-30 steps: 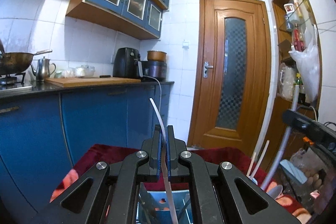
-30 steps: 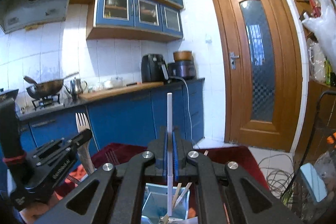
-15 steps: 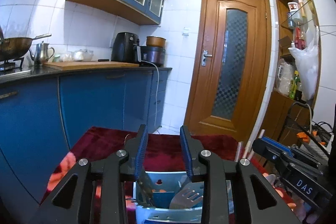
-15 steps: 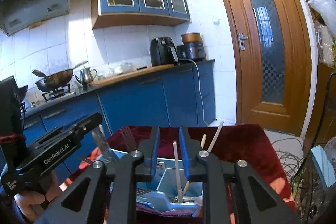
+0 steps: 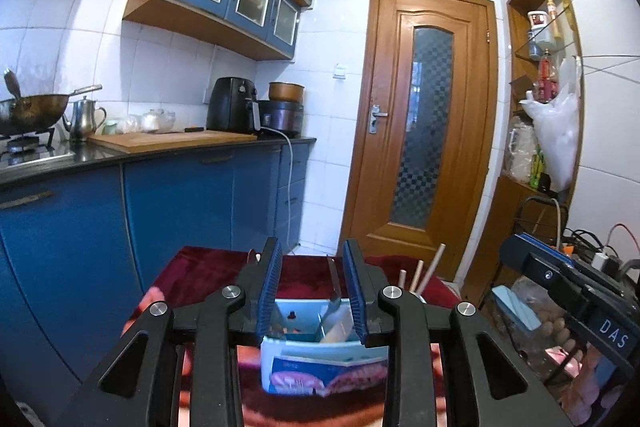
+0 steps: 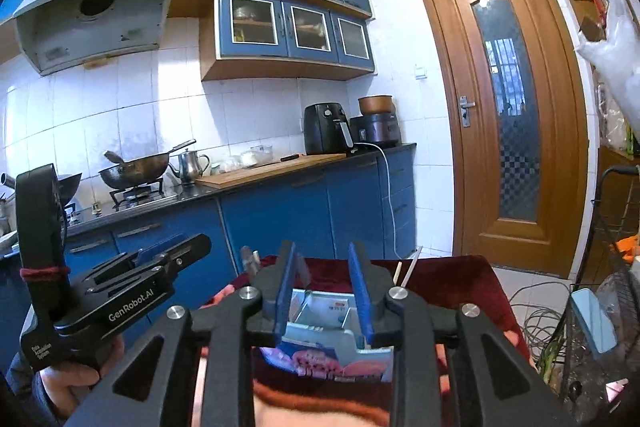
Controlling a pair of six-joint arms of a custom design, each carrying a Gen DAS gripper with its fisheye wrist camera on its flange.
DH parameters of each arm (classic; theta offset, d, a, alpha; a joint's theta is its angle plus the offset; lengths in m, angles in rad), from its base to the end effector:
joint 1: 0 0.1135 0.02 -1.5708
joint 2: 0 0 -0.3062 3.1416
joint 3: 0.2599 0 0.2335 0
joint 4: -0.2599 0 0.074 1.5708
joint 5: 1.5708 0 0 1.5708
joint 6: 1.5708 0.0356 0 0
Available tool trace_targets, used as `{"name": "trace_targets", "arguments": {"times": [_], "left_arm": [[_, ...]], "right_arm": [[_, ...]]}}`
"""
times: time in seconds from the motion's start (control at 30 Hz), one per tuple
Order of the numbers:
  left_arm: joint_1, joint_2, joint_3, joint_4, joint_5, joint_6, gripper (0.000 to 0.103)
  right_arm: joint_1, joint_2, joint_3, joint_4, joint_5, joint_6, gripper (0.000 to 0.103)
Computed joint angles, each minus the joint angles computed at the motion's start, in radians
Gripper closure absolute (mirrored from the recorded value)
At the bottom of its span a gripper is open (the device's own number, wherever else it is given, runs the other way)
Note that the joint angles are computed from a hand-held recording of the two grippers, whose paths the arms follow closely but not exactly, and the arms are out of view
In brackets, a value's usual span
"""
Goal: Organize utensils
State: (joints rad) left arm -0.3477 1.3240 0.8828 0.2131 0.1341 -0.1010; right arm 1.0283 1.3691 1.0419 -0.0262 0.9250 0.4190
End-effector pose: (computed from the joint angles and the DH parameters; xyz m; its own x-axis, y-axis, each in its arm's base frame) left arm 0.2629 -0.1003 0.3436 -0.2579 -0.0128 -0.9661 0.4364 0.8906 -0.1283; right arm 0.1695 0.2261 0.3648 -0.2155 0.1167 -0.9695 -0.0448 0.9906 0.1292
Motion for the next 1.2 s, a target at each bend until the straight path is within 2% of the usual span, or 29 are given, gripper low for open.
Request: {"name": "trace_targets", "arguments": {"times": [0.17,0.23,0.3,0.4,0.57,0.67,0.73,0.87,0.93,1.07,1.2], "left_arm": [[0.023,-0.128,-0.057,-0.074,0.026,0.019,0.071],[0.037,-0.184,-0.086,-0.109,0.039,0.032,0.071],[0.054,-0.232,-0.118,-0.134,0.053,0.043,0.071],[0.089,-0.289,-0.17,-0.157,0.087,0.058,0.065],[0.133,-0.344,-0.273,-0.132,0.103,0.061,0.065],[0.165,-0.341,-0.344,-0.071,0.155,0.066,0.054],[0.151,-0.328,-0.376,-0.037,0.126,0.076,0.051],[0.08,-0.291,-0.453,0.052,-0.004,0.08,0.038],[0.047,-0.265,-0.485,0.103,-0.068,0.072,0.037],[-0.006,-0.185,-0.542,0.212,-0.165,0.059,0.037],[-0.029,-0.113,-0.586,0.306,-0.214,0.038,0.037]], "right_arm": [[0.124,-0.014,0.006,-0.095,0.116,0.086,0.065],[0.172,-0.017,-0.005,-0.125,0.164,0.133,0.057],[0.209,-0.016,-0.019,-0.156,0.197,0.19,0.053],[0.251,-0.009,-0.046,-0.22,0.234,0.305,0.052],[0.293,0.015,-0.099,-0.312,0.258,0.475,0.047],[0.306,0.032,-0.138,-0.345,0.262,0.562,0.042],[0.314,0.05,-0.157,-0.367,0.267,0.62,0.038],[0.312,0.085,-0.195,-0.399,0.262,0.718,0.03],[0.306,0.098,-0.228,-0.383,0.249,0.751,0.025],[0.294,0.152,-0.247,-0.418,0.234,0.832,0.022],[0.288,0.19,-0.267,-0.425,0.243,0.878,0.02]]}}
